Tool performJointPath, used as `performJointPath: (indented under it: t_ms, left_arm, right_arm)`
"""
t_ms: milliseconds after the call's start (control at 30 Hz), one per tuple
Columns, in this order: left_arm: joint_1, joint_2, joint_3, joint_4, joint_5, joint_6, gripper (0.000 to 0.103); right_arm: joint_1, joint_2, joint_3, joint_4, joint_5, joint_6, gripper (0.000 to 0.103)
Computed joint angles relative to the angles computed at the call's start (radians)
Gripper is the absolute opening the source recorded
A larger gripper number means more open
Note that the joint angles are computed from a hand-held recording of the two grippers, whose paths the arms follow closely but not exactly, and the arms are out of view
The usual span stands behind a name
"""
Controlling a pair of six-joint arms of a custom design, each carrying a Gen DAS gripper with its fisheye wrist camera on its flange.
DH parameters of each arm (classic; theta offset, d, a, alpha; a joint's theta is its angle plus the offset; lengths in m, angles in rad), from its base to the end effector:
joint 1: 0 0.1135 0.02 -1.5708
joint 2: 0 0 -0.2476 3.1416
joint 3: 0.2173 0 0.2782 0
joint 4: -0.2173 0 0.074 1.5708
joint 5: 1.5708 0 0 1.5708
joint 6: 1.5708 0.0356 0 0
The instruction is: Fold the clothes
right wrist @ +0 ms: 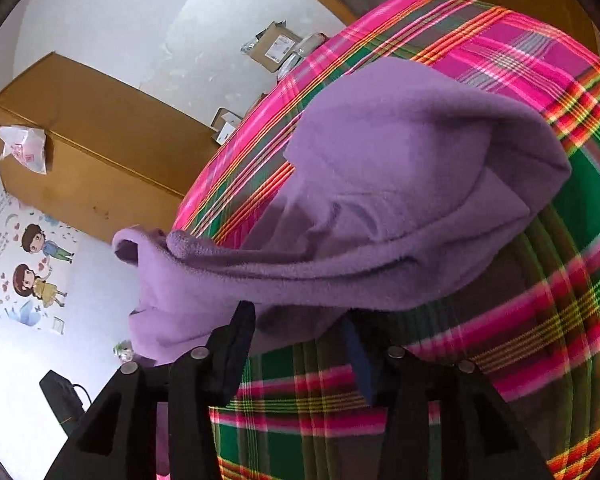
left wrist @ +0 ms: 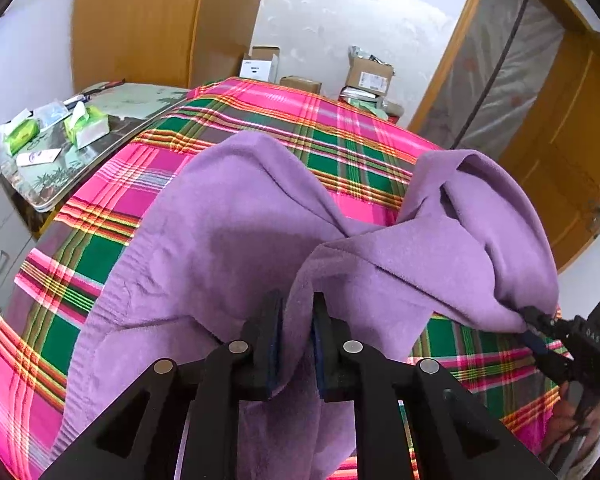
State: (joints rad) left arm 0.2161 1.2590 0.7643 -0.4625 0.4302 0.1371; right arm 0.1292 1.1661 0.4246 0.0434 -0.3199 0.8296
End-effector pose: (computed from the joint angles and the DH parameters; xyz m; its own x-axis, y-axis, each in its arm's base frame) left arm 0.2697 0.0440 0.1860 -0.7856 -0.0453 -0.6170 0.1485 0.9544 -0.2591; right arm 0.2424 0.0428 0.1326 -0.6968 0.6156 -0.3681 0.2263 0.6757 0.7016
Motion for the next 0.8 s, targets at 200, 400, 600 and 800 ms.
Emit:
performJointPath:
  t_ms: [200,400,600,800]
  left_arm:
    - [0.017,0.014,0.005,-0.01,0.008,0.018,0.024]
    - [0.024,0.012,0.0,-0.014,-0.011,0.034,0.033]
    - [0.0,-0.016,-0.026,0.003,-0.049,0.043,0.035]
    - [-0.01,-0.068,-0.046,-0.035,-0.01,0.069,0.016]
  right_arm:
    - [0.023,-0.003,-0.003,-0.031,0.075,0.005,0.009]
    - [0.042,-0.212,-0.057,-0.1,0.131,-0.031,0.008]
    - [0.014,-0.429,-0.083,-0.22,0.146,-0.043,0.008]
    - [0.021,-0.609,-0.072,-0.374,0.229,-0.078,0.008]
